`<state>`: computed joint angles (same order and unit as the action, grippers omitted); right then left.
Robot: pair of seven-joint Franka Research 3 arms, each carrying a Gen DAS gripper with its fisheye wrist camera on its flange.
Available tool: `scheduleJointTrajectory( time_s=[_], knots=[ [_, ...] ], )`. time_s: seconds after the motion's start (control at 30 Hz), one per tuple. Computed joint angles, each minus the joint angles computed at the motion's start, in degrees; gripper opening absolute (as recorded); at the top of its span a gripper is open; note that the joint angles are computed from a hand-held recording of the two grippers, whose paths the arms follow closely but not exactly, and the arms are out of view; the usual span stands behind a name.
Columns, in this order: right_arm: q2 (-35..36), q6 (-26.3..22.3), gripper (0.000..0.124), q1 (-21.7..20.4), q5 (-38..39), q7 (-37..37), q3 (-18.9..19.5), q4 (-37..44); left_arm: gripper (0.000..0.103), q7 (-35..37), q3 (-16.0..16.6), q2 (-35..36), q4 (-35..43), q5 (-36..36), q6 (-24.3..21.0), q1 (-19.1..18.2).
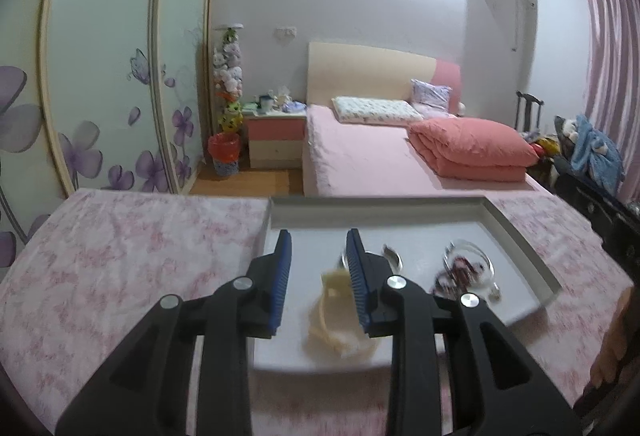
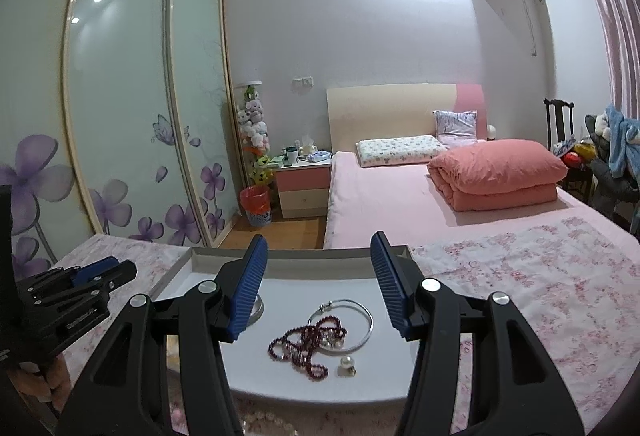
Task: Organize jewelry
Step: 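Grasp the pink bead bracelet with the left gripper while the right gripper approaches the pearl bracelet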
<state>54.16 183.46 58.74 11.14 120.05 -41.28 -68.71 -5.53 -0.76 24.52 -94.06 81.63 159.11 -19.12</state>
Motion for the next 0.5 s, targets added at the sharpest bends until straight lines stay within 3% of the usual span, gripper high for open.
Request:
scheduleJointTrajectory(
  time_s=[0.13,0.27,0.5],
  knots=[
    [-3.85,3.21,0.055,4.78,0.99,-2.75,-2.54,-8.76,0.029,4.95,-1.76,-2.44,-5.53,-3.36,4.99,1.58],
    [-6.79,4.99,0.055,7.74,3.99,-5.76,-3.44,-14.66,0.029,20.91,-5.66,-2.04,-9.21,-17.32,9.25,4.39],
    [-9.22,6.16,0.055,11.45,9.52,-10.62,-5.16,-20.12,0.029,40.57,-10.53,0.77,-9.84,-32.84,9.62,6.59]
  ],
)
